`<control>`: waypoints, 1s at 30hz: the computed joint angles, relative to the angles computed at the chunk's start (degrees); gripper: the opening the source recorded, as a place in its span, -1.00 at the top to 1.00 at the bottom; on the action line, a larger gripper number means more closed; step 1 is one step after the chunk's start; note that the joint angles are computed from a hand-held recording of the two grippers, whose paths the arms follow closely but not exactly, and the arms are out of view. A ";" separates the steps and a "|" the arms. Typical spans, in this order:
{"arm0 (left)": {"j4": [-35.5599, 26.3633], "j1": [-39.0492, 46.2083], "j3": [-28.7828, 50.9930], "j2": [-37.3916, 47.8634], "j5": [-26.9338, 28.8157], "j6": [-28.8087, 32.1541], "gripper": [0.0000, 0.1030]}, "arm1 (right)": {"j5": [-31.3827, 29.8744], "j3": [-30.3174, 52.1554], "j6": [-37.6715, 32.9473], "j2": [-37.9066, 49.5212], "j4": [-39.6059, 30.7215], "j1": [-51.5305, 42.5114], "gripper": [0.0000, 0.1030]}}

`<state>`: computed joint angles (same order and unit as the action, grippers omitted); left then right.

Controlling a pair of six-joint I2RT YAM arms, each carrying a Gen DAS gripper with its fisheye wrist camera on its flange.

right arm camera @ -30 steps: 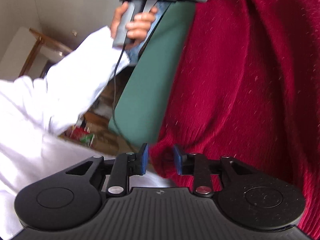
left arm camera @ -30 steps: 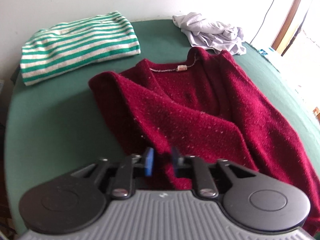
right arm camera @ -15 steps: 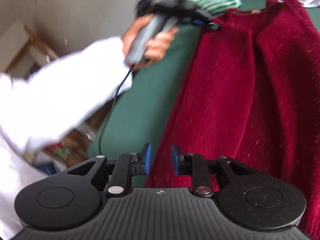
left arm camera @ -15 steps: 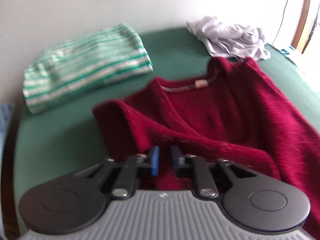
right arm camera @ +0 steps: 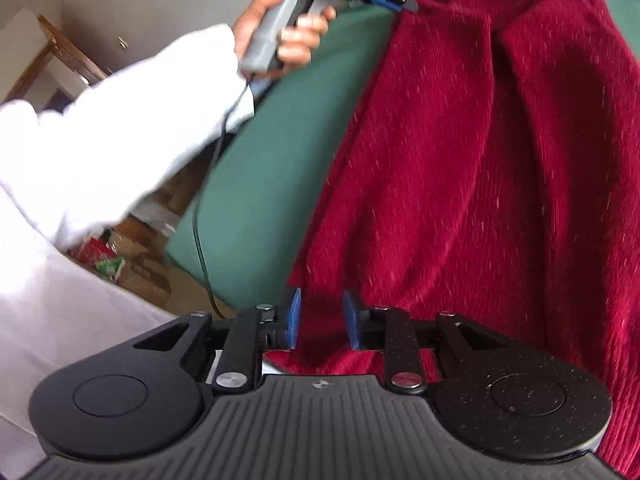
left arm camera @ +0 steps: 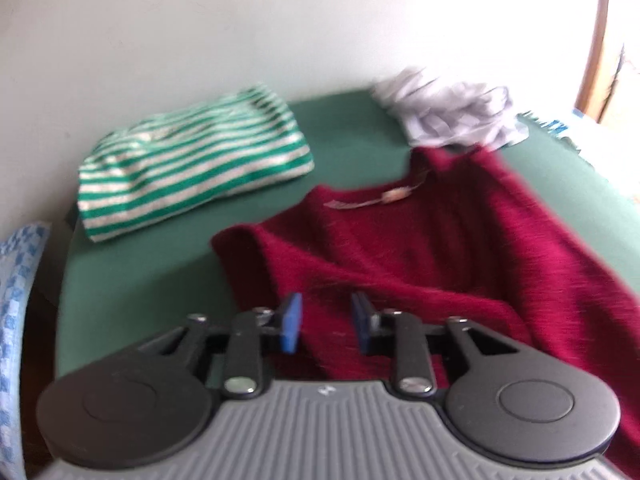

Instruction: Fold clothes

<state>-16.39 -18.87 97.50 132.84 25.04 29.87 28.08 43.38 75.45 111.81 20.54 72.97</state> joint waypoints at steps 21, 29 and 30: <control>11.96 5.49 -47.11 -27.71 4.89 8.55 -0.15 | 12.86 -13.11 18.45 -11.45 -12.90 0.32 0.42; 16.38 3.88 -64.77 -41.48 -1.84 6.48 -0.19 | 8.12 -27.58 18.52 -18.80 -1.66 -5.68 0.46; 16.44 3.78 -66.57 -43.67 -2.76 5.68 -0.19 | 8.49 -27.02 17.45 -18.30 -1.52 -5.85 0.43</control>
